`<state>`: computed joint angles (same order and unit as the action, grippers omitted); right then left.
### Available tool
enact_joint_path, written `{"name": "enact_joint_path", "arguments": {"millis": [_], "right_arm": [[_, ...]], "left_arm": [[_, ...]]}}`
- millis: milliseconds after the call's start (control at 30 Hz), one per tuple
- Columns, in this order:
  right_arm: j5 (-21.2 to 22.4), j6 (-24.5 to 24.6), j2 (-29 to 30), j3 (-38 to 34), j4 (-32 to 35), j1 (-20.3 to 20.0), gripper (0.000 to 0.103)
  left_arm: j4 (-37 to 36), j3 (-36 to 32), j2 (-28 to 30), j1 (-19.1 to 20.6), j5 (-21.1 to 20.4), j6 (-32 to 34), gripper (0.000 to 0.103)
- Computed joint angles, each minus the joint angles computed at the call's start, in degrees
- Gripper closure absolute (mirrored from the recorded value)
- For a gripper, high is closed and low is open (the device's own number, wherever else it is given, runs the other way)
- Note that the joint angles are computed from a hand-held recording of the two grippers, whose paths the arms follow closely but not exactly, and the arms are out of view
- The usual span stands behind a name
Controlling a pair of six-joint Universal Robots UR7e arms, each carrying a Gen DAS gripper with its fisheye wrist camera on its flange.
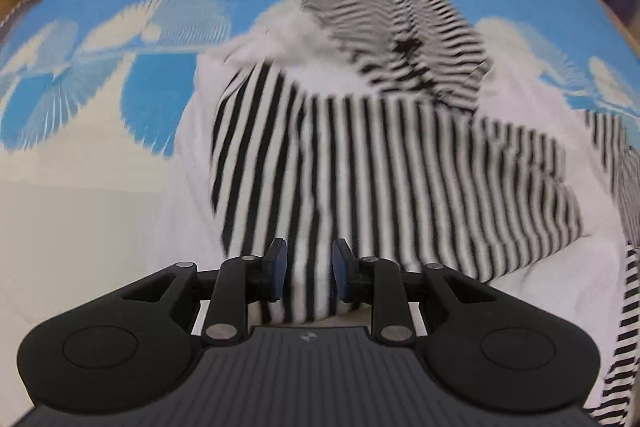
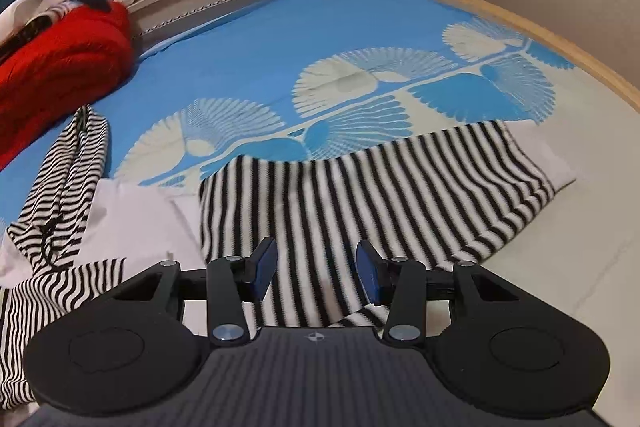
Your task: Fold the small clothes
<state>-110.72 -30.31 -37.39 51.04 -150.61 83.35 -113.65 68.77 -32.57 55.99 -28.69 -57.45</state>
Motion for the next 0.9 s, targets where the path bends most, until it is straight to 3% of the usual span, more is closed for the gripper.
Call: {"name": "enact_joint_path", "arguments": {"millis": [200,400,633,667,767,900], "right_arm": [[0.2,0.5,-0.1,-2.2,0.2,-1.3,0.057],[-0.3,1.2,1.1,-5.8,0.9,-2.5,0.057],[0.1,5.6,2.5,-10.8,4.5,-3.6,0.057],[0.3,5.9,2.6,-11.2,4.4,-3.8,0.059],[1.2,6.8,2.9,-12.4,4.4,-4.4,0.078],[2.1,10.1,4.2,-15.8,4.7,-5.6,0.079]], "left_arm": [[-6.3,-2.1,1.8,-1.6,1.6,7.2,0.063],[-6.4,-3.4,2.7,-2.4,2.8,8.7,0.063],[-6.9,-2.5,1.9,-2.3,3.0,8.9,0.063],[-7.4,-2.3,1.7,-2.3,3.0,9.0,0.063],[-7.5,-2.0,1.3,-2.2,2.9,8.5,0.063],[-8.3,-1.8,1.0,-2.2,2.4,8.3,0.063]]}}
